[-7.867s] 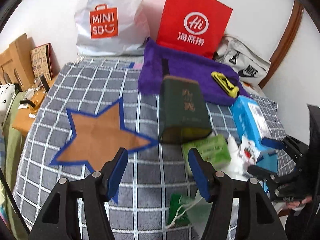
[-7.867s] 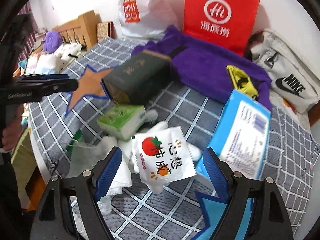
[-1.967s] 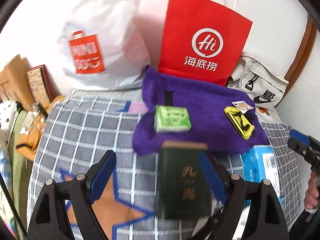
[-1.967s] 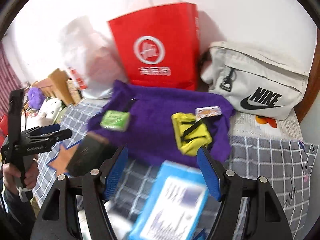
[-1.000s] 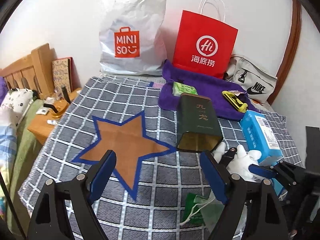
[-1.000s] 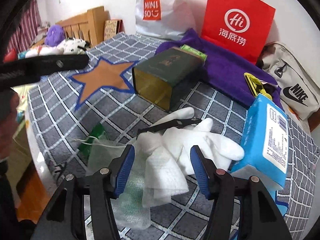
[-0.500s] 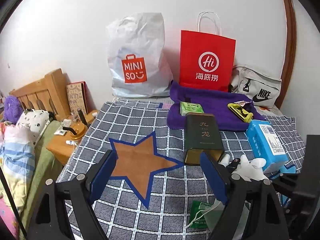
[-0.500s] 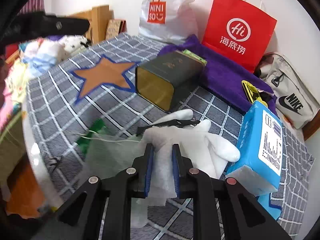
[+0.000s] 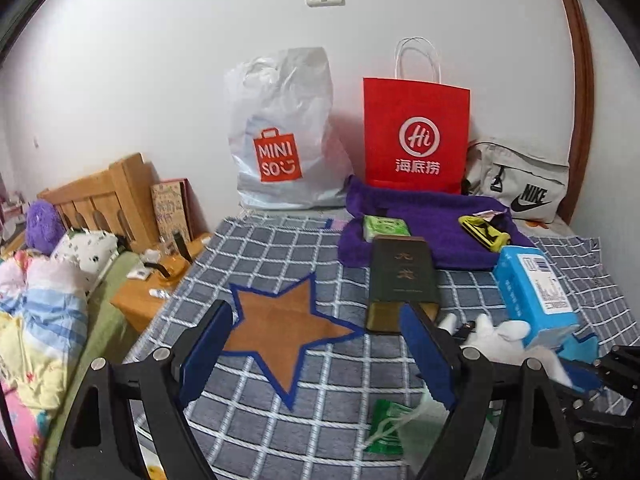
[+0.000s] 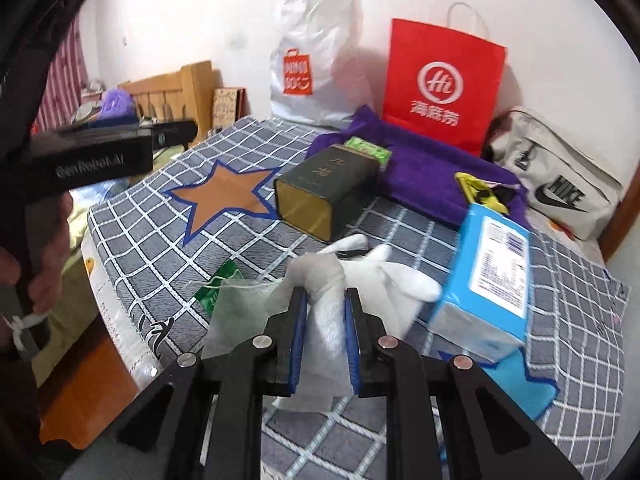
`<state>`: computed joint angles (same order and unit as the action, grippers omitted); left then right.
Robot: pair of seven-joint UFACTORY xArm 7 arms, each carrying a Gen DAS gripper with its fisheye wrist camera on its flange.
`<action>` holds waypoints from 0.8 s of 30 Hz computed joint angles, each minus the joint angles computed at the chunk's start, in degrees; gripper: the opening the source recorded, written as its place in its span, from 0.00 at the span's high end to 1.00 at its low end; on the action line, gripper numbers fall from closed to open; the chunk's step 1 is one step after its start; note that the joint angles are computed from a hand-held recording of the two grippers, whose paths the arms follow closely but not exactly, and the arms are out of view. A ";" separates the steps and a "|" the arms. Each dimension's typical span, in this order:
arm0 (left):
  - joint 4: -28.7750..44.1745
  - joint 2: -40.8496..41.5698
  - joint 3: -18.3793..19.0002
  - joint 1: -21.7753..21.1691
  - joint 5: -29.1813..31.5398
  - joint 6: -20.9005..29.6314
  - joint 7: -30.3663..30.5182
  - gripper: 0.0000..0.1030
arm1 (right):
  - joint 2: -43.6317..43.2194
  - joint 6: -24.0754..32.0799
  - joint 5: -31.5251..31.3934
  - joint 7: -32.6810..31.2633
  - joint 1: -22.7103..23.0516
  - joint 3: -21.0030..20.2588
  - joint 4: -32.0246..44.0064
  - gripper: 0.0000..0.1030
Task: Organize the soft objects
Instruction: 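Lift the white gloves with the right tool while the left tool grasps the clear plastic bag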
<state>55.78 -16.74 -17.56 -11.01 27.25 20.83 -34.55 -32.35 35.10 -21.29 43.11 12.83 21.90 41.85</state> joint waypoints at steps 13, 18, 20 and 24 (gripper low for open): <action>-5.47 1.03 1.49 -4.29 -6.39 -0.36 3.59 0.17 | -14.00 3.60 3.79 1.33 -0.32 -1.15 -9.44 0.82; -6.17 2.56 1.15 -5.12 -6.60 0.14 4.44 0.17 | -15.57 3.30 4.79 1.45 -1.60 -1.80 -11.75 0.82; -6.83 2.45 1.65 -6.20 -7.72 0.01 5.82 0.17 | -16.11 3.39 5.19 1.69 -1.94 -1.88 -12.60 0.82; -7.99 2.25 3.73 -10.64 -16.19 -0.11 11.40 0.17 | -16.73 2.95 5.76 1.30 -1.93 -2.35 -14.30 0.82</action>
<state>47.78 -14.49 -13.83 -21.65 11.06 20.72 -23.15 -49.08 38.06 -15.52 44.41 10.90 19.56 27.55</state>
